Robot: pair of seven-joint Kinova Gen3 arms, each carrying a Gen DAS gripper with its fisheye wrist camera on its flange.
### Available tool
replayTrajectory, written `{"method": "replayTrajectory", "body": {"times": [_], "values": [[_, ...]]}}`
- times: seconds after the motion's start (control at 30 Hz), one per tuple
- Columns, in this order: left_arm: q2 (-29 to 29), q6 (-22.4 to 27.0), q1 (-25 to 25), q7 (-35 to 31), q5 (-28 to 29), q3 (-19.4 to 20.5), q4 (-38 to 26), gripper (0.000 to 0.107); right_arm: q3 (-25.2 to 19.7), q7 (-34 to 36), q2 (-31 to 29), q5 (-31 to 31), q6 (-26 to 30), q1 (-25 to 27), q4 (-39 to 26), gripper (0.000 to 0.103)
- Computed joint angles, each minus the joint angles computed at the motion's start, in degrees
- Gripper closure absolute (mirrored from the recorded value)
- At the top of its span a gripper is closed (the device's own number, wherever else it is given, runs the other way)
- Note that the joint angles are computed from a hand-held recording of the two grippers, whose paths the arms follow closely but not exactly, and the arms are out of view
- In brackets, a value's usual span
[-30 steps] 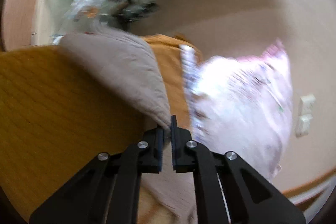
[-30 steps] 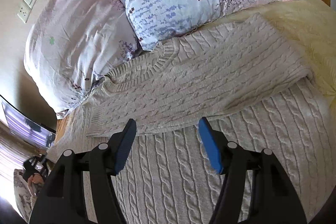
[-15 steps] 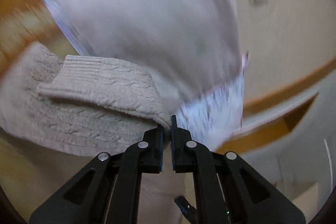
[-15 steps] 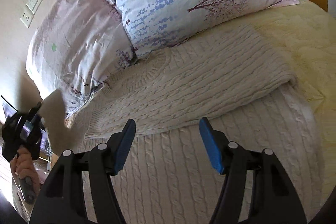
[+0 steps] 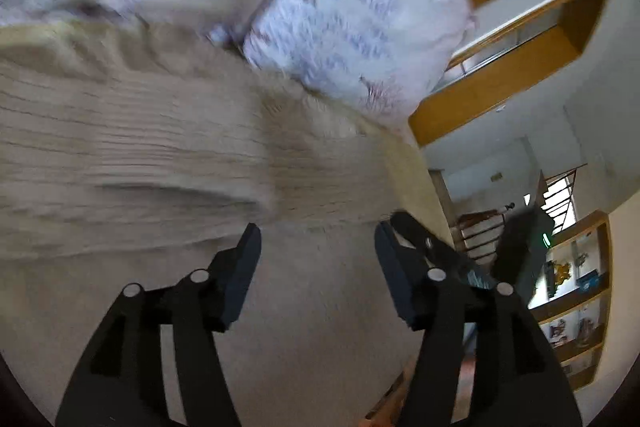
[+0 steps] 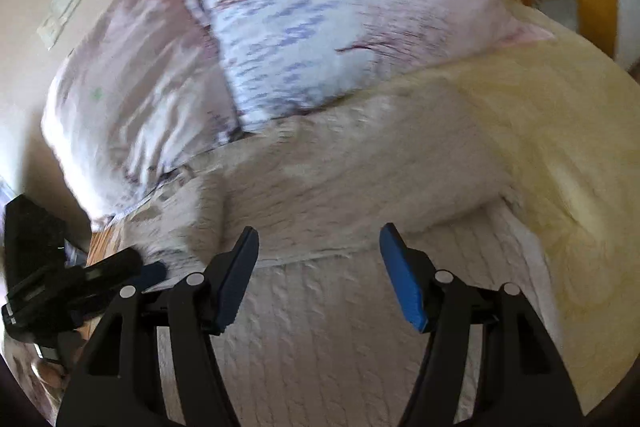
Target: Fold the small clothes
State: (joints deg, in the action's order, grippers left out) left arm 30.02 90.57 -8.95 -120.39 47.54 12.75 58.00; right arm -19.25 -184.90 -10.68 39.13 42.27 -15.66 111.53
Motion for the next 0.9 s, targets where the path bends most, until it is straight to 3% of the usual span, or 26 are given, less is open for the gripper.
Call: {"method": "replayTrajectory", "body": {"times": [0.07,0.17,0.3,0.37,0.5,0.57,0.6,0.63,0.67,0.73,0.9], "values": [[-2.8,-2.1,-3.0,-3.3,-0.5,-1.6,2.3,0.048,-0.3,4.4,1.8,-0.2,-1.3,0.0,-2.0,0.038],[-5.8,-7.6,-4.7,-5.3,-4.1,-5.1,4.0,0.049,-7.0,11.4,5.6,-0.6,-1.7,5.4,-6.0,0.041],[-6.1,-11.4,-5.4,-4.7,-10.4,-7.5,3.7,0.049,-16.6,19.9,13.7,5.9,6.6,7.9,-14.4,0.048],[-6.4,-14.1,-4.3,-4.8,-14.2,-7.9,4.2,0.049,-18.1,24.5,18.2,9.4,11.1,5.4,-19.3,0.048],[-4.5,-13.9,-3.8,-3.5,-18.4,-7.7,2.8,0.049,-14.9,33.0,25.3,13.9,16.8,-2.8,-27.0,0.048],[-3.2,-13.0,-3.2,-2.0,-20.1,-7.7,1.8,0.049,-14.8,35.6,28.3,15.2,19.3,-4.4,-29.8,0.049],[-3.0,-13.2,-3.3,-1.6,-20.5,-7.5,2.1,0.049,-14.9,36.4,29.9,15.1,20.8,-4.7,-31.3,0.051],[-3.4,-14.3,-3.6,-2.3,-20.2,-7.2,3.0,0.048,-14.3,36.6,30.6,15.0,21.3,-5.1,-31.9,0.059],[-3.5,-14.6,-3.5,-2.4,-20.7,-7.2,3.3,0.048,-12.9,35.9,31.2,15.0,21.3,-5.8,-31.9,0.074],[-3.5,-14.6,-3.7,-2.4,-20.7,-7.0,3.4,0.048,-8.2,32.0,30.2,14.2,18.6,-8.0,-29.7,0.095],[-3.9,-14.4,-4.6,-3.2,-20.0,-6.6,4.2,0.044,5.0,20.3,20.6,9.2,9.7,-12.4,-21.8,0.096]]}}
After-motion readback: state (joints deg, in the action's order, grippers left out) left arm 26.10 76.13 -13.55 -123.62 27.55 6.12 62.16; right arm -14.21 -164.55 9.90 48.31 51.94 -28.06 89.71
